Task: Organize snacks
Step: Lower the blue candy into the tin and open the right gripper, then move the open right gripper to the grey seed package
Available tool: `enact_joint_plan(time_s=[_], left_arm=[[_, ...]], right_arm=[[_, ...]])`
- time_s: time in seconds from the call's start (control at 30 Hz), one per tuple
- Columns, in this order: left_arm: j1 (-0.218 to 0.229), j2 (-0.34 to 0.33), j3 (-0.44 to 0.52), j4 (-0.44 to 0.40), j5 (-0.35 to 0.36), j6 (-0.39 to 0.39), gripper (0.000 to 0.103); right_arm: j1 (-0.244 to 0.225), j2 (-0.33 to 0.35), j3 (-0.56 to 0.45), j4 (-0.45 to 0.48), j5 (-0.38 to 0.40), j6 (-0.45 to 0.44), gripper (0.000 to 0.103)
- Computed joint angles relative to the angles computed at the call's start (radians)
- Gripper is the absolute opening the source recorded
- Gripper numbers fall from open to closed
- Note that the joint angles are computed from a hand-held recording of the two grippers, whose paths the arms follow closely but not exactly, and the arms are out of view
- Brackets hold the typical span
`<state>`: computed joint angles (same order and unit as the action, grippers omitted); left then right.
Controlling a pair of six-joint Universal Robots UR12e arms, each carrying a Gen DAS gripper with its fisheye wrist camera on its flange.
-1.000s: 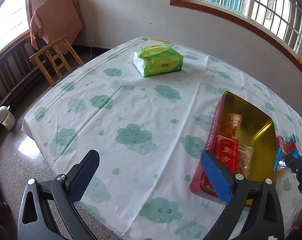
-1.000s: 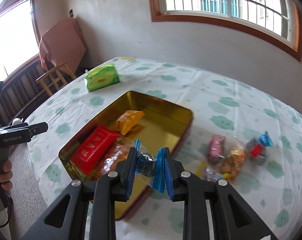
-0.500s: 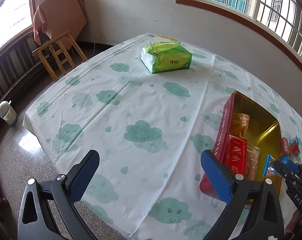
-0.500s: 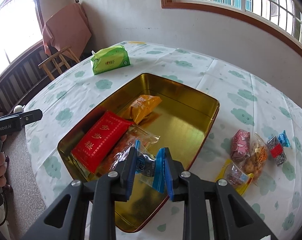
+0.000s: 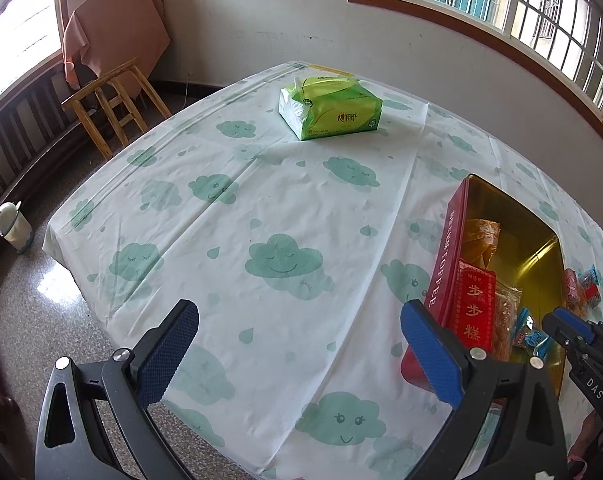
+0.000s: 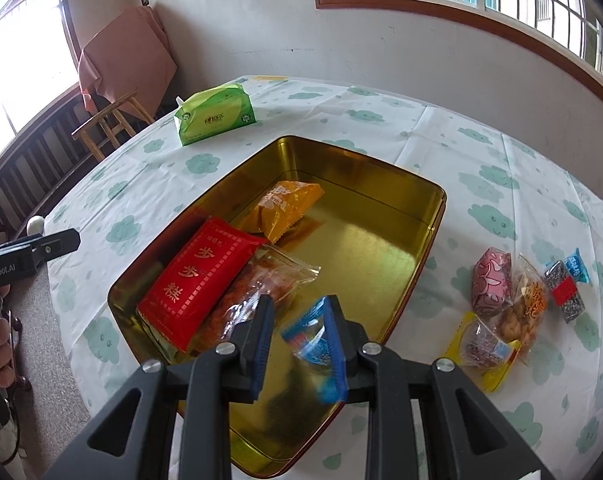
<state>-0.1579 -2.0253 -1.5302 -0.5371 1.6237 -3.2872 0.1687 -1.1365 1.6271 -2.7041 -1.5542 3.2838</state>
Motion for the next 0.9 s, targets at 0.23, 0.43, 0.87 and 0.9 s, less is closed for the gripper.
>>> enact_joint_plan(time_s=[0.23,0.43,0.87,0.9], left_arm=[[-0.007,-0.001,0.003,-0.005,0.003,0.008,0.1],[-0.02,-0.001,0.01,-0.005,-0.001,0.038,0.1],[-0.069,-0.004,0.025,-0.008,-0.012,0.117,0.1],[-0.074,-0.004,0.027,-0.009,-0.014,0.124,0.1]], right_arm=[[-0.009,-0.014,0.019,-0.029,0.013,0.022,0.026],[-0.029,-0.06,0.094,-0.103,0.017,0.038,0.032],[-0.15,-0.194,0.293,-0.138,-0.12,0.152,0.032],[-0.158,-0.198,0.301,-0.142,-0.125,0.157,0.032]])
